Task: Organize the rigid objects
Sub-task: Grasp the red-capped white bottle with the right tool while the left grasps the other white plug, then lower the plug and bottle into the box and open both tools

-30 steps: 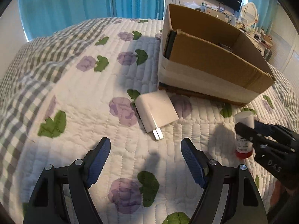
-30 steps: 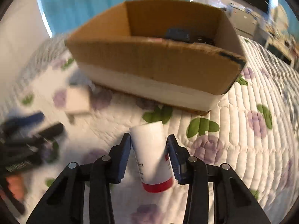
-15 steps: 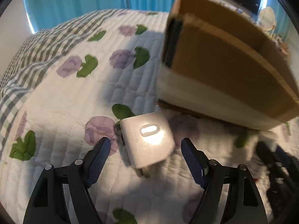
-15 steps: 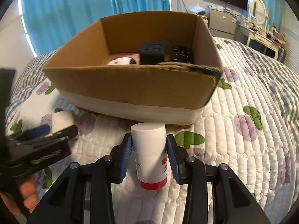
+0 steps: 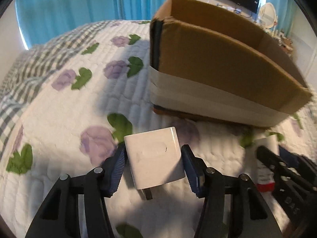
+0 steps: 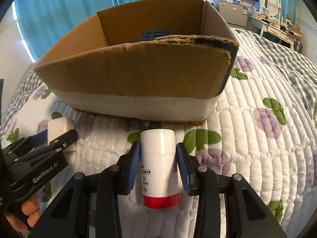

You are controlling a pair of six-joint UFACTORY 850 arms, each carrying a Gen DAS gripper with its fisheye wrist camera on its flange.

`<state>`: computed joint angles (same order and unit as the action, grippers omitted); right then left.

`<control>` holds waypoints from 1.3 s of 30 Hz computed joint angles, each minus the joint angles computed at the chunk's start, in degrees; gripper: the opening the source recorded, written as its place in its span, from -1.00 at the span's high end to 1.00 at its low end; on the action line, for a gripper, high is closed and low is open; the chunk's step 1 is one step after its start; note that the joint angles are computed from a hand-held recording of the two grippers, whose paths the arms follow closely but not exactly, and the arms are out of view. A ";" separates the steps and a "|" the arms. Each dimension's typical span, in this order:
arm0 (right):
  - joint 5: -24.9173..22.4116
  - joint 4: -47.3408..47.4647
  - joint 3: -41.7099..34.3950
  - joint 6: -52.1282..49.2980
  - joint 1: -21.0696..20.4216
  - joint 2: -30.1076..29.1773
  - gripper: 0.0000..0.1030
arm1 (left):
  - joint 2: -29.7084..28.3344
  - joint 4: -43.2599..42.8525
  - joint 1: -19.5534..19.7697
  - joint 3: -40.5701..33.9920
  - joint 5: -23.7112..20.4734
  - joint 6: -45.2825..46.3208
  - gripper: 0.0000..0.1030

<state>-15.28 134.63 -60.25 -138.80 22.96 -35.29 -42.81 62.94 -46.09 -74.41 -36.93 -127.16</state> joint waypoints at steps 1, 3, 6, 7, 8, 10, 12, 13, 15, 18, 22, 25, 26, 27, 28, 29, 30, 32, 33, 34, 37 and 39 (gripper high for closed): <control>-0.15 0.08 0.47 -0.28 -0.07 0.42 0.29 | 0.92 1.52 -0.35 1.05 1.50 -2.16 -0.08; -0.26 -0.50 1.65 -0.71 -0.16 1.63 0.29 | 2.11 3.22 -1.46 2.17 2.34 -4.01 -0.06; -0.74 -0.44 3.39 -0.80 -0.45 3.66 0.30 | 2.69 2.35 -3.29 2.06 0.91 -2.09 -0.04; -0.77 -0.30 3.81 -0.73 -0.60 4.23 0.30 | 3.14 1.84 -3.84 2.26 1.02 -1.38 -0.04; -0.55 -0.72 4.28 -0.13 -0.67 5.01 0.30 | 3.59 1.27 -4.39 2.44 1.14 -0.89 -0.04; -1.01 -4.33 5.00 3.60 -1.49 6.73 0.30 | 4.83 1.26 -5.85 3.15 -0.06 -1.55 -0.04; -1.70 -7.26 6.39 6.46 -2.06 8.89 0.30 | 5.99 2.68 -6.76 4.02 -0.64 -2.40 -0.03; -1.89 -8.52 6.55 7.60 -2.30 9.71 0.30 | 6.82 3.46 -7.25 4.59 -1.08 -3.38 -0.03; -1.71 -9.66 7.51 8.41 -2.26 12.09 0.30 | 8.36 4.37 -8.24 5.06 -1.74 -3.96 -0.03; -1.42 -13.44 8.45 11.54 -2.02 15.46 0.30 | 10.19 5.25 -8.91 5.29 -3.40 -3.46 -0.03; -0.31 -21.58 7.30 17.87 -1.77 18.96 0.30 | 12.93 9.73 -8.73 5.36 -4.54 -4.70 -0.03; -0.61 -26.11 5.52 21.52 -2.03 20.45 0.30 | 14.24 11.05 -7.75 4.45 -5.32 -4.06 -0.04; -0.84 -28.18 4.34 23.12 -1.98 20.72 0.30 | 14.58 11.31 -7.27 4.03 -5.46 -3.31 -0.04; -0.93 -29.08 3.50 23.76 -1.95 20.76 0.30 | 14.83 11.54 -6.59 3.41 -5.52 -1.98 -0.04; -1.02 -29.57 2.60 23.87 -1.91 20.72 0.30 | 14.92 11.62 -6.20 2.86 -5.57 -0.93 -0.04; -1.01 -30.45 1.21 24.22 -1.80 20.28 0.30 | 14.99 11.79 -5.33 2.13 -5.12 0.55 -0.04; -1.05 -30.63 0.10 24.32 -1.74 19.80 0.30 | 14.73 11.46 -4.56 1.18 -4.82 2.32 -0.04; -1.33 -32.18 -3.00 25.88 -1.60 17.92 0.30 | 13.59 10.38 -3.18 -1.13 -4.62 6.39 -0.04; -1.60 -32.37 -4.36 26.38 -1.65 16.94 0.30 | 12.77 9.65 -2.31 -2.56 -4.74 8.57 -0.04; -1.83 -32.99 -5.94 27.18 -1.74 15.67 0.30 | 11.76 9.15 -1.27 -4.11 -4.68 10.71 -0.04; -1.95 -34.08 -10.79 29.09 -1.82 11.41 0.30 | 8.49 7.64 2.00 -8.33 -2.83 15.88 -0.04; -2.02 -34.90 -13.90 30.33 -1.92 8.32 0.30 | 5.67 5.25 4.34 -11.52 -0.95 19.37 -0.04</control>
<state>-17.29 99.72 -74.15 -108.47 21.03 -26.97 -37.14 68.19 -41.75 -85.93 -37.89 -107.78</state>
